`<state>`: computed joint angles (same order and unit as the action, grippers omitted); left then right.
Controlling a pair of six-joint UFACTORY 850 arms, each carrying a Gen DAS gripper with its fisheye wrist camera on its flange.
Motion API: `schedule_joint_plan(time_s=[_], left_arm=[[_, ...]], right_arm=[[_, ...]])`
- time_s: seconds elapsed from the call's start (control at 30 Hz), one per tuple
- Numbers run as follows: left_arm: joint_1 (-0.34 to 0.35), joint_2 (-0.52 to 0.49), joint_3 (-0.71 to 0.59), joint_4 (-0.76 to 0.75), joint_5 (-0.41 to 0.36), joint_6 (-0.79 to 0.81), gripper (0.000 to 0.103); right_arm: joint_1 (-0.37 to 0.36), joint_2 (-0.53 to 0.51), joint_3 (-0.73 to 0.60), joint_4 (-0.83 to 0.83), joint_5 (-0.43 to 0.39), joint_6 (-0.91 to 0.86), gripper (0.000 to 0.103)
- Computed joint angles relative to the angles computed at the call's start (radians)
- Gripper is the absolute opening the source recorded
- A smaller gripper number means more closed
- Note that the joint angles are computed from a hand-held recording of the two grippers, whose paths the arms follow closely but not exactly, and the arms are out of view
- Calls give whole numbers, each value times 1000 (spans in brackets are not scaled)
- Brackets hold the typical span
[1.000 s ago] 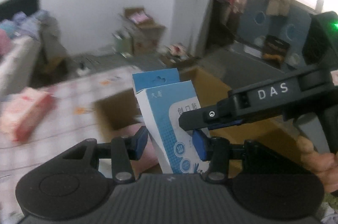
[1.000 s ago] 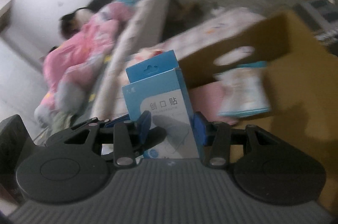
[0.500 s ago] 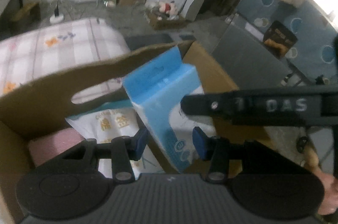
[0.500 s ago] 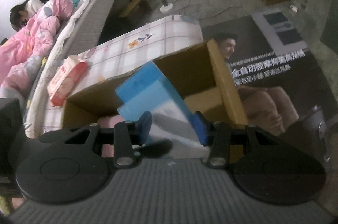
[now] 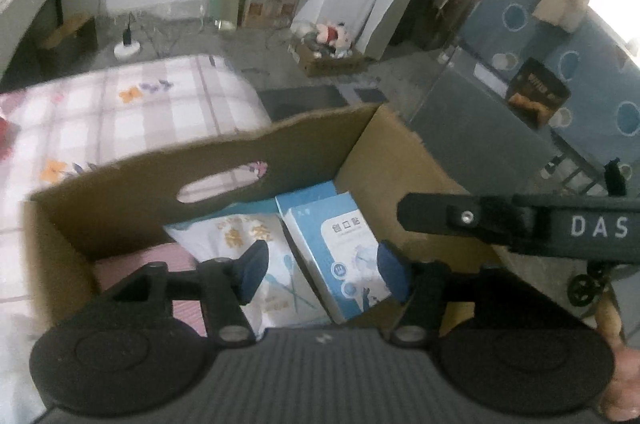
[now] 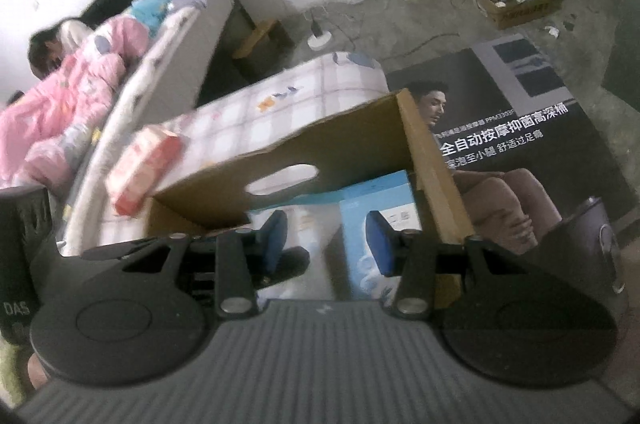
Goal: Organize soft objects
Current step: 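Lower the bandage box into the cardboard box and open the right gripper, then move the right gripper back over the pile toward the blue wipes pack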
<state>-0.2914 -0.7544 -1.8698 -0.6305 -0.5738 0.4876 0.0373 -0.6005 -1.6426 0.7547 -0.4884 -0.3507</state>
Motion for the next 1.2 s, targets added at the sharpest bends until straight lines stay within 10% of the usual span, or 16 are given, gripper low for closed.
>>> schedule_joint_plan(time_s=[0.43, 0.7, 1.2], left_arm=[[145, 521, 540, -127, 144, 327, 90], [317, 800, 856, -153, 260, 367, 91], [509, 1012, 1223, -469, 259, 711, 91]], right_arm=[[116, 391, 454, 822, 11, -730, 44], [245, 428, 531, 993, -54, -861, 45], [450, 311, 469, 934, -104, -686, 45]])
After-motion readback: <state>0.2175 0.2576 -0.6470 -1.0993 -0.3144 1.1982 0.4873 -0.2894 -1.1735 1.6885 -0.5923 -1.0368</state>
